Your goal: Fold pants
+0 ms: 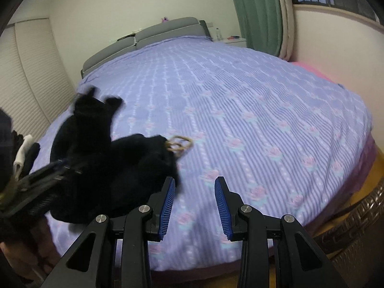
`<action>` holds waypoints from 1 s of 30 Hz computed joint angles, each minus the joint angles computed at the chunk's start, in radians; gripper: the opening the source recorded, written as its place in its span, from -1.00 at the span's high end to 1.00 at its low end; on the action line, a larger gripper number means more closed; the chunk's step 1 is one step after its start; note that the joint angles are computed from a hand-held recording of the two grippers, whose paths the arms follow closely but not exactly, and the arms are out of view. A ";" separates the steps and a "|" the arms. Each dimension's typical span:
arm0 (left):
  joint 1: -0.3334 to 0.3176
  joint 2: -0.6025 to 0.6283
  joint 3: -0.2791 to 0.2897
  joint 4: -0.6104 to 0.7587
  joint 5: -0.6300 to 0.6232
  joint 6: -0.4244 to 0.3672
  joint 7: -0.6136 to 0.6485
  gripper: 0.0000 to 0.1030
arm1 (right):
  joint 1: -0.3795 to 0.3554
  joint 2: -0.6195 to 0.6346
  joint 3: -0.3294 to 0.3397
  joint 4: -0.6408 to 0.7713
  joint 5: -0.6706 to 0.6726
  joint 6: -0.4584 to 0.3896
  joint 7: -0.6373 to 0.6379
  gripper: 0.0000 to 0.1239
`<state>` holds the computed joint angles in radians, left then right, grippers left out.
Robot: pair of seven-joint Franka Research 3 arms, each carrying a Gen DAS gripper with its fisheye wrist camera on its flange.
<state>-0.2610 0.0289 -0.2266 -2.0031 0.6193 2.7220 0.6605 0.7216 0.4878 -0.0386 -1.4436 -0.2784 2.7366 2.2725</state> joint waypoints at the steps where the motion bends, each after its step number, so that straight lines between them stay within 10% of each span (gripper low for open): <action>1: -0.003 0.010 -0.003 0.007 0.003 -0.016 0.006 0.48 | -0.003 -0.004 -0.001 -0.016 0.002 0.011 0.003 0.41; 18: -0.026 0.070 0.000 0.071 -0.089 -0.079 0.156 0.18 | 0.033 -0.048 -0.027 -0.083 -0.041 -0.004 0.087 0.40; 23: -0.016 -0.021 -0.005 -0.004 -0.128 -0.010 0.154 -0.85 | 0.043 -0.110 -0.027 -0.128 -0.126 -0.021 0.161 0.38; 30: -0.005 -0.167 -0.019 -0.101 -0.148 -0.001 0.150 -0.86 | 0.031 -0.168 0.011 -0.140 -0.240 -0.054 0.233 0.37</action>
